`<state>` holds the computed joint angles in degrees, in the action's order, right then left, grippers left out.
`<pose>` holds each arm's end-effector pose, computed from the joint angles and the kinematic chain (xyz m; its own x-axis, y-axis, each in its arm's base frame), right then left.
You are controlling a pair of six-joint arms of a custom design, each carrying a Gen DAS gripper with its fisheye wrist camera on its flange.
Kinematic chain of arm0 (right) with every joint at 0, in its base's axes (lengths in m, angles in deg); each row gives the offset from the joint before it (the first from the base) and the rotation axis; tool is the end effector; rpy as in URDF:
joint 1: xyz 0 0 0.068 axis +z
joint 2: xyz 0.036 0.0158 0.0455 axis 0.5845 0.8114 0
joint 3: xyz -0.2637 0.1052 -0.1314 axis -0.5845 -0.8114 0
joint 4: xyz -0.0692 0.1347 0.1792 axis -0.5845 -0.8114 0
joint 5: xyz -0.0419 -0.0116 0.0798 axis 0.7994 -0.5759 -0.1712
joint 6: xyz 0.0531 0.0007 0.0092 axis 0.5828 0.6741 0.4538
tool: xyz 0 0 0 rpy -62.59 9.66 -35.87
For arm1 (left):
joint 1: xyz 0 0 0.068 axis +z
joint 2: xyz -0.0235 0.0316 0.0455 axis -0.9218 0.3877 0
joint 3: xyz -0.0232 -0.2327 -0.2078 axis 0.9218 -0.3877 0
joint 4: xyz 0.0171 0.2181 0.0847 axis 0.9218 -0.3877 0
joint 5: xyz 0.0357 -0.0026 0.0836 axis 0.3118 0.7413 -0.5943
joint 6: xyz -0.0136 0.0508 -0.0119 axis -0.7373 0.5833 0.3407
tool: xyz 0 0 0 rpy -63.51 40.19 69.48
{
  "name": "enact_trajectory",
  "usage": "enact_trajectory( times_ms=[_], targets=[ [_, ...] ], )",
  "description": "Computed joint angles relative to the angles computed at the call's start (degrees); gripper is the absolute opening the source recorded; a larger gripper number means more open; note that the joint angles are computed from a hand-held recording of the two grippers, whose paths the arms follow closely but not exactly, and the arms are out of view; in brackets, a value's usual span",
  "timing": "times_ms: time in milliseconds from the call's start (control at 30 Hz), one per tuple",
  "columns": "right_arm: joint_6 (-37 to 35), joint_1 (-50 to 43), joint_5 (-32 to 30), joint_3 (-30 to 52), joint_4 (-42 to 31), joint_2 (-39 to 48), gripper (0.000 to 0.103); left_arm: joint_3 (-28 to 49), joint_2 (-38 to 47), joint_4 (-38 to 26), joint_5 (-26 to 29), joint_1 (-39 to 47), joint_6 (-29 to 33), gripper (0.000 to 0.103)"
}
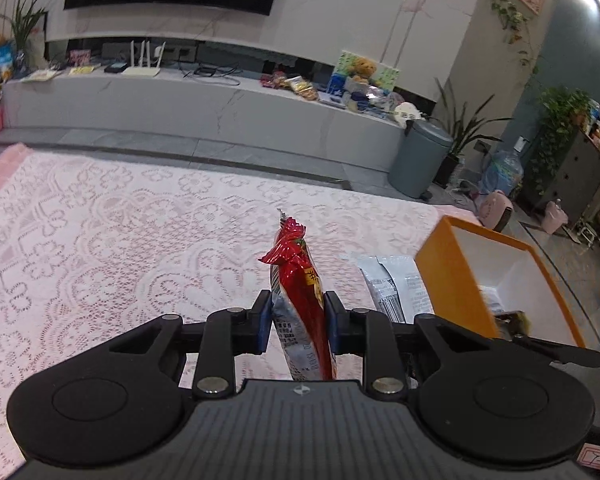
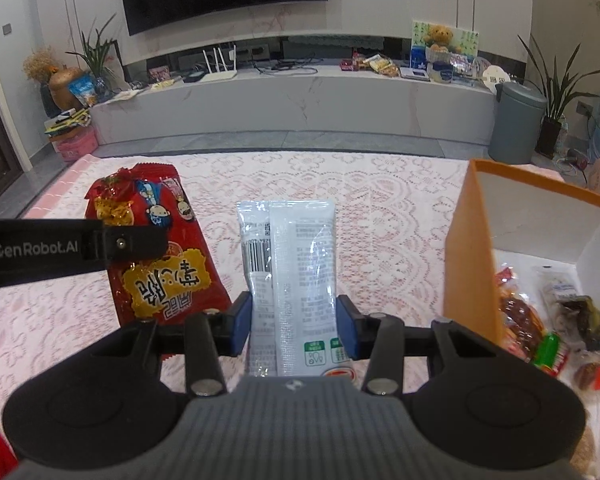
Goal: Organize snacks
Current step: 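Lift both packs and carry them over the orange box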
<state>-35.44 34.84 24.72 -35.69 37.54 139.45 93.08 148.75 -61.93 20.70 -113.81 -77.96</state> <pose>0.3486 0.0163 0.1393 -0.4998 -0.4523 -0.7387 -0.7492 0.6537 0.1067 0.2473 -0.2257 0.1938 -0.4710 -0.5035 -0.7243 -0.5065 0.8266 -0.2453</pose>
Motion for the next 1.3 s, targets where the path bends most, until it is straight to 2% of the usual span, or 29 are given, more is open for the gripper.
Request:
enact_trajectory(
  times_ms=[133, 267, 400, 600, 700, 967, 1300],
  targets=[
    [-5.7, -5.7, -4.3, 1.6, -6.8, -2.8, 0.043, 3.5, -0.2, 0.0, -0.5, -1.9, 3.0, 0.028],
    [-11.1, -11.6, -8.4, 8.4, -17.3, -2.5, 0.043, 8.7, 1.7, 1.5, -0.4, -2.6, 8.9, 0.028],
    [-14.9, -15.7, -9.4, 16.2, -25.2, -0.2, 0.043, 15.4, 5.2, 4.5, 2.5, -1.6, 16.2, 0.028],
    [-15.6, -19.0, -7.7, 24.9, -27.1, 4.1, 0.043, 26.3, 12.1, 6.5, 7.9, 1.2, 25.6, 0.028],
    [-14.4, -19.2, -5.4, 28.7, -26.1, 6.5, 0.043, 33.0, 16.9, 5.6, 11.6, 3.4, 29.0, 0.028],
    [-12.7, -16.5, 0.8, 42.7, -27.7, 15.8, 0.043, 52.3, 30.4, -3.6, 19.5, 8.6, 34.0, 0.028],
    [-13.8, -12.7, 7.8, 62.7, -35.6, 29.6, 0.043, 76.7, 45.0, -19.8, 24.4, 12.0, 38.7, 0.028]
  ],
)
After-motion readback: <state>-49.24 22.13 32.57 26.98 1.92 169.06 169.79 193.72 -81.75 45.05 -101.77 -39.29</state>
